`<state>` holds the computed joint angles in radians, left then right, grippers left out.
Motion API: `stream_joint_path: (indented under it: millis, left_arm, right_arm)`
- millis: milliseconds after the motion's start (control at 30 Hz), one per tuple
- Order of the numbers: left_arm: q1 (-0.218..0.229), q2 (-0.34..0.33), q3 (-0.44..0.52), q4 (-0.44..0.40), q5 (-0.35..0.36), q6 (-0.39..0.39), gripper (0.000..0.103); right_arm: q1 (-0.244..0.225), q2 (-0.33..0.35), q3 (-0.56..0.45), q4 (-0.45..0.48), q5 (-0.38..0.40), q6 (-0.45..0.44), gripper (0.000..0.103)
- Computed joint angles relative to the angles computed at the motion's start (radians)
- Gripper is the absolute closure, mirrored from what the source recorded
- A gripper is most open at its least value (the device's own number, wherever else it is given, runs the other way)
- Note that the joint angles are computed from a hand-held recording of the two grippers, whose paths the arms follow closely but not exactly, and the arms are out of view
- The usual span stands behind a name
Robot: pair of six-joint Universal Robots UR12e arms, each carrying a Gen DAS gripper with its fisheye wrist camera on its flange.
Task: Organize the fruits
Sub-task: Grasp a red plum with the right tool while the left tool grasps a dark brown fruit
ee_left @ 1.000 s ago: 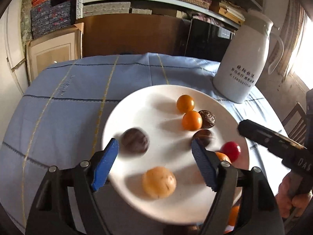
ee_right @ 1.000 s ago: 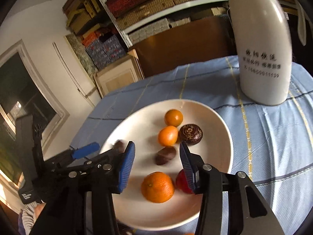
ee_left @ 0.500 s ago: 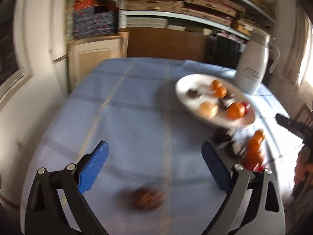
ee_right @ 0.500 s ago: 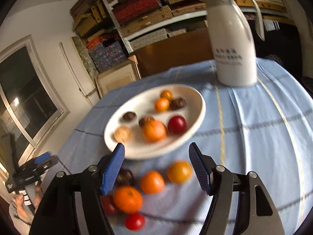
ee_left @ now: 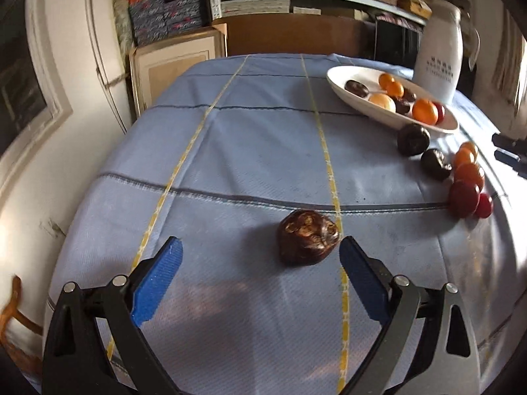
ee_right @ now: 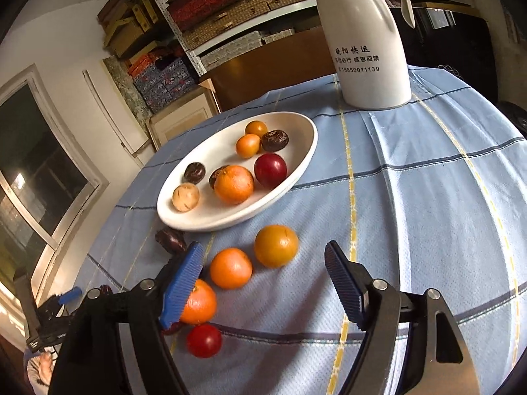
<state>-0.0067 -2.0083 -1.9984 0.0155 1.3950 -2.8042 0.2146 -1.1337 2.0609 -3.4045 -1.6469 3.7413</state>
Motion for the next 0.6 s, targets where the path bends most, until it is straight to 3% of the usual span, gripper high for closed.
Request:
stream_joint_path:
  millis: [433, 600]
  left_arm:
    - [-0.039, -0.036, 0.066, -0.107, 0.035, 0.033, 0.009]
    - [-0.043, -0.037, 0.069, -0.123, 0.017, 0.056, 0.009]
  right_arm:
    - [0.073, 0.005, -0.026, 0.129, 0.024, -0.182, 0.025]
    - [0.099, 0.009, -0.038, 0.151, -0.026, -0.220, 0.025]
